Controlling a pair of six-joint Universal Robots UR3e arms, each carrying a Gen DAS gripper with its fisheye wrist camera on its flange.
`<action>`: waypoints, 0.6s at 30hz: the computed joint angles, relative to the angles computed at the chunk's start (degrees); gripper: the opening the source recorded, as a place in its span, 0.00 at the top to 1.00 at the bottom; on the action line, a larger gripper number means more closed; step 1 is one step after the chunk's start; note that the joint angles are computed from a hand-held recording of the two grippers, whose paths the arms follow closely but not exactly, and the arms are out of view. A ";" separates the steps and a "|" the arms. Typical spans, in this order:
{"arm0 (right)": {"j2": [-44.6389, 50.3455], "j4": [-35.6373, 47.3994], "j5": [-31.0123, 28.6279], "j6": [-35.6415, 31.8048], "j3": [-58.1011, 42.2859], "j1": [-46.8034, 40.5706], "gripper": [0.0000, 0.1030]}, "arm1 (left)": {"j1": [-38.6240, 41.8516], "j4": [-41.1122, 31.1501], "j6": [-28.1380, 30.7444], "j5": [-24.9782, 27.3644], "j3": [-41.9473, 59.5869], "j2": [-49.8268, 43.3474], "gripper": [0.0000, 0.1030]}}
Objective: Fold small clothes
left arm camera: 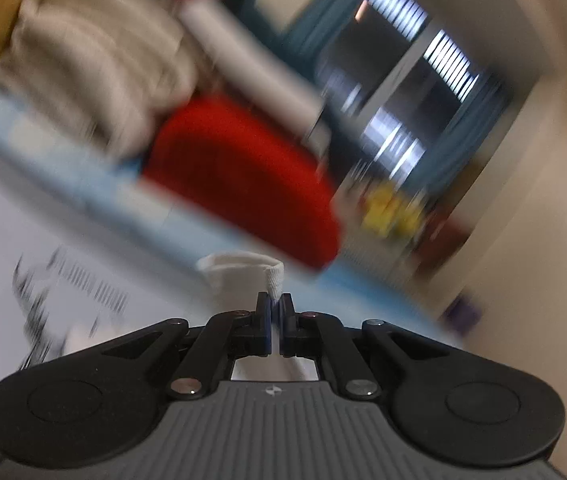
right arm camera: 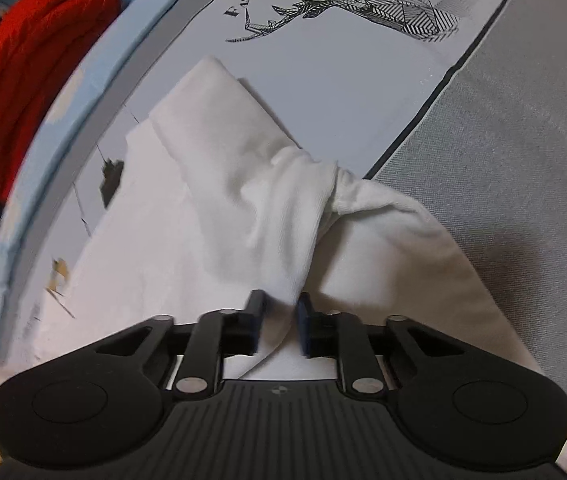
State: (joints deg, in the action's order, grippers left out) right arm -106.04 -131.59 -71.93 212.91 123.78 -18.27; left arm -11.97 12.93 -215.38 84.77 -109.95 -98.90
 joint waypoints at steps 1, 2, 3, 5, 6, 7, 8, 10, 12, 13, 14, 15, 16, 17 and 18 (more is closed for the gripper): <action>-1.42 -1.60 2.33 0.34 1.75 -1.63 0.93 | -0.91 0.35 -0.71 2.80 -0.46 0.29 0.97; -4.08 -5.02 5.71 1.56 4.86 -3.96 0.94 | -1.69 -1.17 -1.74 5.59 -0.75 0.60 0.97; -6.08 -7.70 7.14 2.91 6.70 -5.15 0.94 | -2.00 -4.34 -4.38 7.73 -1.29 0.89 0.97; -8.37 -12.97 5.19 5.09 8.04 -4.55 0.94 | -0.99 -16.72 -11.22 7.95 -0.94 1.76 0.97; -8.61 -14.34 3.45 5.88 8.10 -3.77 0.94 | 0.25 -25.49 -14.34 6.19 -0.06 1.85 0.97; -8.37 -13.80 2.08 6.27 7.68 -3.23 0.94 | 1.50 -30.17 -16.60 4.15 -0.05 1.65 0.97; -7.10 -11.02 1.06 5.92 6.38 -2.76 0.94 | 2.74 -36.19 -18.07 2.26 0.80 1.24 0.97; -4.64 -4.87 1.34 4.46 4.66 -3.17 0.93 | 4.49 -42.77 -20.25 0.37 1.15 0.86 0.97; -3.43 -1.97 0.93 5.21 4.16 -3.07 0.87 | 5.32 -43.04 -20.20 -0.58 1.09 0.70 0.97; -3.39 -1.52 0.53 5.17 4.00 -2.93 0.87 | 5.03 -42.80 -19.49 -0.01 1.72 0.54 0.97; -3.46 -1.75 0.47 4.72 3.87 -2.86 0.87 | 4.73 -42.18 -19.03 0.66 2.38 0.42 0.97; -3.58 -2.34 0.39 4.23 3.64 -2.76 0.88 | 4.02 -41.51 -18.96 1.74 2.31 0.90 0.97; -3.78 -3.20 0.15 4.11 3.49 -2.55 0.91 | 3.03 -40.75 -19.48 3.48 2.23 1.44 0.97; -4.58 -4.76 -0.72 4.38 3.72 -2.25 0.95 | 1.73 -39.74 -20.28 5.44 1.90 1.88 0.97; -5.72 -6.77 -2.15 5.37 4.26 -1.66 0.96 | 0.46 -40.26 -20.74 7.57 1.94 2.98 0.97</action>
